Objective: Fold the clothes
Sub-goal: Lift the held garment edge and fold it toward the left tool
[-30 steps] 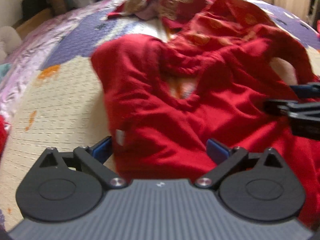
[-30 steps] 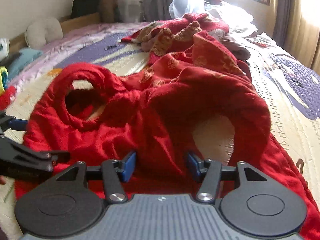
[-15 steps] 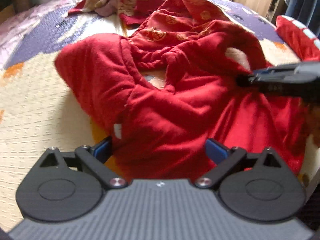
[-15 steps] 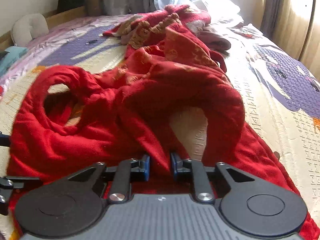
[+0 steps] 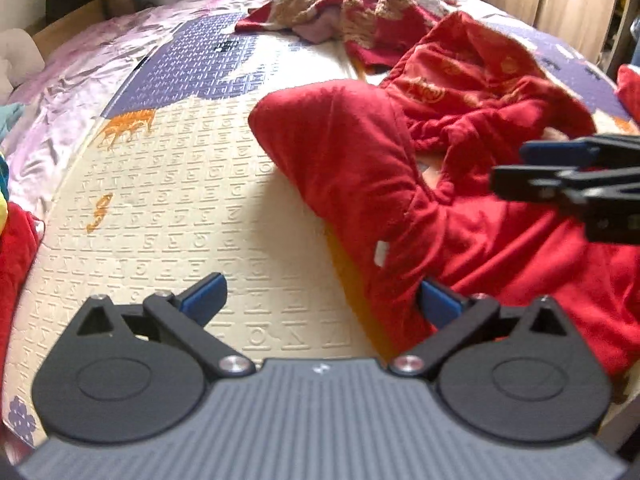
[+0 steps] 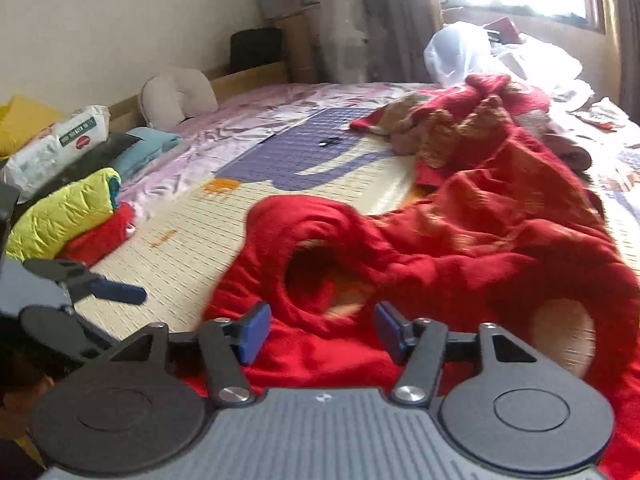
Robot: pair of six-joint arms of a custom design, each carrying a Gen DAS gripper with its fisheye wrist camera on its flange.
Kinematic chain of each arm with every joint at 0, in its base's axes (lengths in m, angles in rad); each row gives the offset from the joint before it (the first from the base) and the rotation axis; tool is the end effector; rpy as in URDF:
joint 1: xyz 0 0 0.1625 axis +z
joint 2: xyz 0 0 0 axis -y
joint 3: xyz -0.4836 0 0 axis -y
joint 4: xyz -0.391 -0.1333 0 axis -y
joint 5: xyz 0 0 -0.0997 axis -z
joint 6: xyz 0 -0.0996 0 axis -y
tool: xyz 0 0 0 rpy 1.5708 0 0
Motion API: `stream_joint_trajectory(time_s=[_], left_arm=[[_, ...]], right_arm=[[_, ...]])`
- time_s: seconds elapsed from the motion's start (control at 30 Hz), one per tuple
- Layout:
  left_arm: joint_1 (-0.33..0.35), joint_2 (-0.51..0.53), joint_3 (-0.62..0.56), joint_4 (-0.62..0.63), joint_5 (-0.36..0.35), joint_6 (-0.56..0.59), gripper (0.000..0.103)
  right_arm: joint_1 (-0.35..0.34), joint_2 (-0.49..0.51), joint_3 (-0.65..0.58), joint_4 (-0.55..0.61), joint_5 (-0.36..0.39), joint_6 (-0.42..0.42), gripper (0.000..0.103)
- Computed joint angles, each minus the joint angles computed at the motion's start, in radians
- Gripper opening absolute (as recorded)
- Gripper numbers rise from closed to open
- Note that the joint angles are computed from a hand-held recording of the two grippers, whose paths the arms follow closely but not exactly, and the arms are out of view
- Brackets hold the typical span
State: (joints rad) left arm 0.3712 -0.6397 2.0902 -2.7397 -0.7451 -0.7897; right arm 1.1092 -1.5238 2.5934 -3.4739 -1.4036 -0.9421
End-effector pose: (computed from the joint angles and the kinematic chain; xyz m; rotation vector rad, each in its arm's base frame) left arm -0.4021 -0.3781 -0.0296 0.6287 2.2989 -0.6901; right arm -0.0218 -0.3804 0.3104 0.6971 -2.4487 0.9977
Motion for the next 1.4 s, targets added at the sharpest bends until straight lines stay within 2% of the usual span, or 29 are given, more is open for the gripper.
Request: stream_joint_trajectory(time_s=[0.1,0.17,0.2,0.37,0.63,0.7,0.77,0.87,1.0,1.2,1.3,1.4], left_arm=[[-0.005,-0.013,0.012,0.008,0.028,-0.009,0.103],[0.003,-0.022,0.017,0.018,0.032,-0.026,0.103],[0.007,-0.025,0.019,0.026,0.038,-0.031,0.103],[0.029,-0.035,0.029,0.028,0.041,-0.026,0.103],[0.057,-0.054,0.024,0.106,0.038,-0.083,0.103],[0.061,-0.058,0.024,0.121,0.043,-0.097,0.103],[0.066,-0.063,0.024,0.137,0.046,-0.109,0.103],[0.071,-0.066,0.024,0.153,0.044,-0.126,0.103],[0.068,-0.066,0.028,0.122,0.039,-0.112,0.103],[0.063,-0.059,0.034,0.053,0.025,-0.080,0.103],[0.065,-0.052,0.027,0.051,0.020,-0.079,0.103],[0.062,-0.041,0.018,0.042,0.013,-0.066,0.103]], right_arm=[[0.065,0.041,-0.031,0.029,-0.043,0.074,0.063],[0.113,0.074,-0.042,0.020,-0.085,0.098,0.072],[0.138,0.092,-0.048,0.010,-0.109,0.107,0.073],[0.254,0.220,-0.075,-0.134,-0.283,0.101,0.073],[0.316,0.394,-0.128,-0.275,-0.412,0.119,0.074],[0.310,0.414,-0.134,-0.297,-0.409,0.105,0.067],[0.288,0.394,-0.131,-0.265,-0.364,0.104,0.042],[0.233,0.317,-0.129,-0.148,-0.260,0.156,0.026],[0.132,0.194,-0.123,0.017,-0.082,0.218,0.024],[-0.022,0.035,-0.094,0.188,0.138,0.249,0.024],[-0.098,-0.026,-0.080,0.261,0.204,0.257,0.024],[-0.166,-0.066,-0.063,0.281,0.233,0.246,0.024]])
